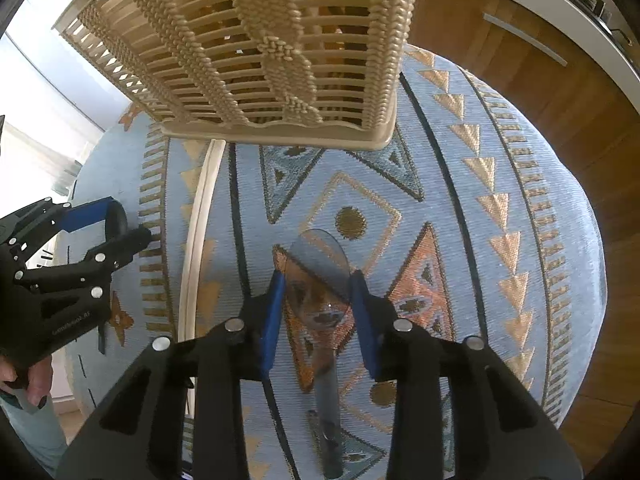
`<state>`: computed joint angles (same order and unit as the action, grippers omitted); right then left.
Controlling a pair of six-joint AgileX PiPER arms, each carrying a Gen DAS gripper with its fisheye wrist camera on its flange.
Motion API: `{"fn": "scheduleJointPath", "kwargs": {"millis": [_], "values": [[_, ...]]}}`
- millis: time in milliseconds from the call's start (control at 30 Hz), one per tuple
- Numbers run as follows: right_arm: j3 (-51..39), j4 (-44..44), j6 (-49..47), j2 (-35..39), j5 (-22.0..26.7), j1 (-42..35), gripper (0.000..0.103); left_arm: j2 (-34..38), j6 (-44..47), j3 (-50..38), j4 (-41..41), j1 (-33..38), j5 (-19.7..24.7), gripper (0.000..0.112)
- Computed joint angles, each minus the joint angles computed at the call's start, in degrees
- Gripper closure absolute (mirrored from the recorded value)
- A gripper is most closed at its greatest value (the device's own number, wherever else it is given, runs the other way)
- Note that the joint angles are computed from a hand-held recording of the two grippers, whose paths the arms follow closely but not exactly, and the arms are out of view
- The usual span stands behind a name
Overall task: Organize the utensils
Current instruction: 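Lift the black and clear spoons and drop both into the caddy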
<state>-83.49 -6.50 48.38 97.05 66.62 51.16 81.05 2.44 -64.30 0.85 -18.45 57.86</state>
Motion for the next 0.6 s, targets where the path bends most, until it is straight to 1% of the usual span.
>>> {"fn": "scheduleJointPath", "kwargs": {"millis": [33, 67, 133, 167, 233, 367, 400, 533, 600], "values": [[0.8, -0.4, -0.2, -0.5, -0.3, 0.0, 0.073, -0.4, 0.2, 0.3, -0.3, 0.0, -0.3, 0.075], [2.4, -0.7, -0.4, -1.1, -1.4, -0.2, 0.073, -0.9, -0.2, 0.7, 0.1, -0.6, -0.5, 0.077], [4.6, -1.3, -0.1, -2.7, -3.0, 0.6, 0.073, -2.0, -0.7, 1.9, 0.5, -0.7, -1.5, 0.077], [4.5, -2.0, 1.0, -3.2, -2.9, 1.9, 0.073, -2.9, -1.2, 3.0, 0.7, -1.0, -2.4, 0.077], [6.6, -4.1, 2.6, -5.5, -5.1, 3.7, 0.073, -5.3, -1.1, 5.3, -0.4, -1.0, -4.1, 0.077], [10.9, -7.6, 6.5, -11.3, -9.0, 7.3, 0.073, -12.5, 4.5, 10.5, -8.3, 2.8, -8.9, 0.078], [12.1, -9.2, 8.1, -13.6, -10.0, 8.6, 0.073, -15.3, 6.3, 11.6, -10.8, 3.9, -10.0, 0.078], [13.0, -16.5, 14.3, -19.6, -10.3, 13.7, 0.073, -24.8, 13.9, 12.7, -20.3, 8.2, -11.7, 0.078], [11.6, -21.1, 17.2, -21.7, -9.3, 16.1, 0.073, -28.1, 14.5, 11.5, -22.1, 8.6, -12.2, 0.078]]}}
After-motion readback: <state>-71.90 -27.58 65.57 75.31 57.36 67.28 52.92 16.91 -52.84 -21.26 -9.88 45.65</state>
